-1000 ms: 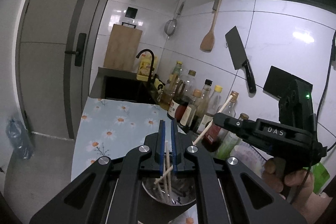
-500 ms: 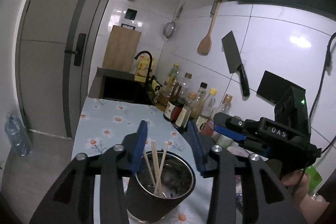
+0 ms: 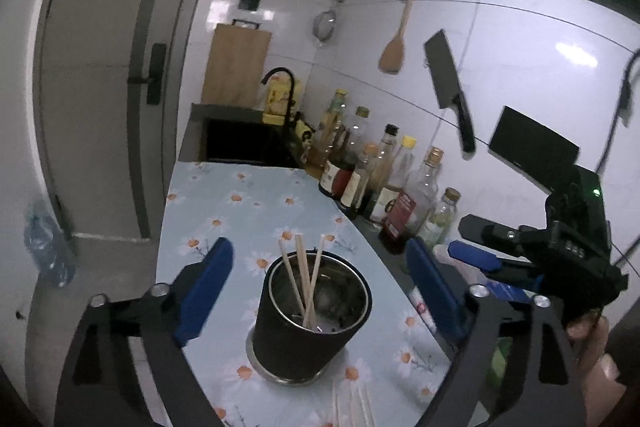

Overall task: Organize utensils
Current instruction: 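Move both open tools back down over the loose chopsticks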

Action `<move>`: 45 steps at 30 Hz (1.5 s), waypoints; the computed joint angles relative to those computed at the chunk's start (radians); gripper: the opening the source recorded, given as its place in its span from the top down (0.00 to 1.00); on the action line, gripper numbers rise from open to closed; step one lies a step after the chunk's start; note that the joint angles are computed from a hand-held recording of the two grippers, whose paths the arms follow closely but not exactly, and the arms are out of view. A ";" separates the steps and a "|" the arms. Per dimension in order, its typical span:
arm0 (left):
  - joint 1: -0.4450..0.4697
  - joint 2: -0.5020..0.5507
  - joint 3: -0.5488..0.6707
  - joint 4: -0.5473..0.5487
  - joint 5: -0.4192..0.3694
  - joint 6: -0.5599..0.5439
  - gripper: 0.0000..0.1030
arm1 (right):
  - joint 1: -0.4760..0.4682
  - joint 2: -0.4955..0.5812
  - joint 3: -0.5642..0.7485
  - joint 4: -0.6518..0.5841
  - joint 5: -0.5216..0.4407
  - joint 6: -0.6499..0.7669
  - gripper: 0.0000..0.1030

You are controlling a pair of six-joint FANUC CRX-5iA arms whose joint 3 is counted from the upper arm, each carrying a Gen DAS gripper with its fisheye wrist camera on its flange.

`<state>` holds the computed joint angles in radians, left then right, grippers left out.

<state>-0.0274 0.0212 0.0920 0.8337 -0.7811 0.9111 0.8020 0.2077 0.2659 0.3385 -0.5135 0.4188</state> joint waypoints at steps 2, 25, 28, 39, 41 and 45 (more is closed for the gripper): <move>0.009 -0.016 -0.015 0.015 -0.011 -0.027 0.06 | 0.014 -0.011 0.001 0.007 -0.039 -0.029 0.13; 0.100 0.053 0.047 -0.140 -0.501 -0.035 0.07 | 0.106 0.035 0.079 -0.139 -0.499 -0.082 0.10; 0.090 0.093 0.074 -0.206 -0.571 -0.006 0.07 | 0.105 0.058 0.090 -0.159 -0.541 -0.080 0.15; 0.048 0.175 0.141 -0.343 -0.681 0.049 0.08 | 0.029 0.234 0.309 -0.420 -0.772 0.070 0.67; 0.040 0.195 0.159 -0.350 -0.701 0.063 0.08 | 0.026 0.283 0.377 -0.427 -0.848 0.084 0.69; 0.026 0.229 0.203 -0.383 -0.730 0.095 0.08 | 0.026 0.359 0.491 -0.427 -0.954 0.089 0.73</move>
<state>-0.0010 0.2504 0.2948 0.4503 -1.5106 1.0056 0.8281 0.5670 0.7572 -0.0882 -1.4677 0.5082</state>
